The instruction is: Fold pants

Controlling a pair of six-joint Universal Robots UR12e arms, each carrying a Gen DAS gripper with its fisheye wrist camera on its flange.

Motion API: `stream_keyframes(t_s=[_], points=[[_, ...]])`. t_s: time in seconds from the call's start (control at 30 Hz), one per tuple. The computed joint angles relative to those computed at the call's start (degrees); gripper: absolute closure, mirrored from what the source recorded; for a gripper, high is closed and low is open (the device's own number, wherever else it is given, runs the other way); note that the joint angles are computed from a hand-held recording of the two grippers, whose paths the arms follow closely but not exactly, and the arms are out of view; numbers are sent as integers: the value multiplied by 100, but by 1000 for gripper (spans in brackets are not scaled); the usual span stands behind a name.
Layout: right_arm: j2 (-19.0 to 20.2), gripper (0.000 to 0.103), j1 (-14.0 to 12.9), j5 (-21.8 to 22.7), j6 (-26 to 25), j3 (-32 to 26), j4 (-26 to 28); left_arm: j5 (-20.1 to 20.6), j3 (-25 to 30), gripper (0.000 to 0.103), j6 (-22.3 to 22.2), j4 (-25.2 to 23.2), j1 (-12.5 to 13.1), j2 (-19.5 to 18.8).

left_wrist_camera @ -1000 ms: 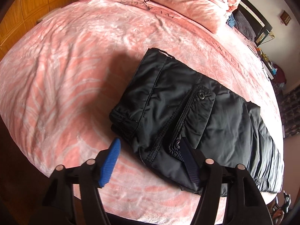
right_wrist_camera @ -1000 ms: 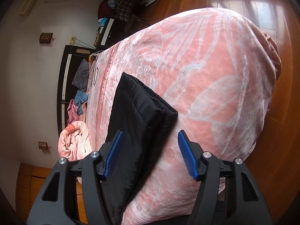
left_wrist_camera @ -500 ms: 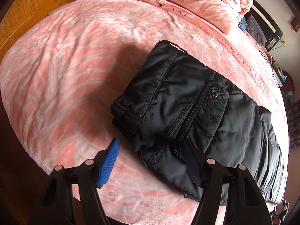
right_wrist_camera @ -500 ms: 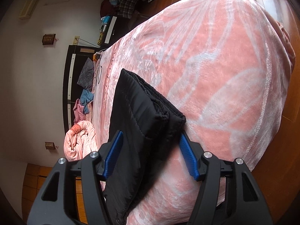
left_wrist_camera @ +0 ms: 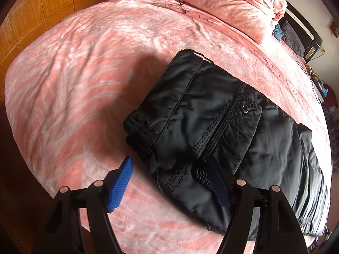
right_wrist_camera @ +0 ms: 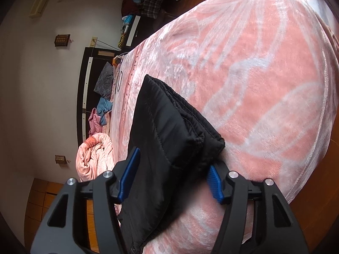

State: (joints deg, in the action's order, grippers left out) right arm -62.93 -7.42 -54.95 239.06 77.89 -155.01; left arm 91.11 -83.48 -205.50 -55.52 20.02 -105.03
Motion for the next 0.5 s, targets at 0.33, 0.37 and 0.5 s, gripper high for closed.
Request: stream_keyframes(t_s=[0.33, 0.37, 0.5], points=[[-57, 85, 123, -409, -555, -342, 596, 308, -201, 26, -86, 432, -75, 55], [-61, 85, 144, -463, -623, -397, 647, 409, -229, 26, -58, 504, -105, 63], [-83, 86, 242, -686, -903, -630, 872, 899, -321, 25, 145, 804, -239, 67]])
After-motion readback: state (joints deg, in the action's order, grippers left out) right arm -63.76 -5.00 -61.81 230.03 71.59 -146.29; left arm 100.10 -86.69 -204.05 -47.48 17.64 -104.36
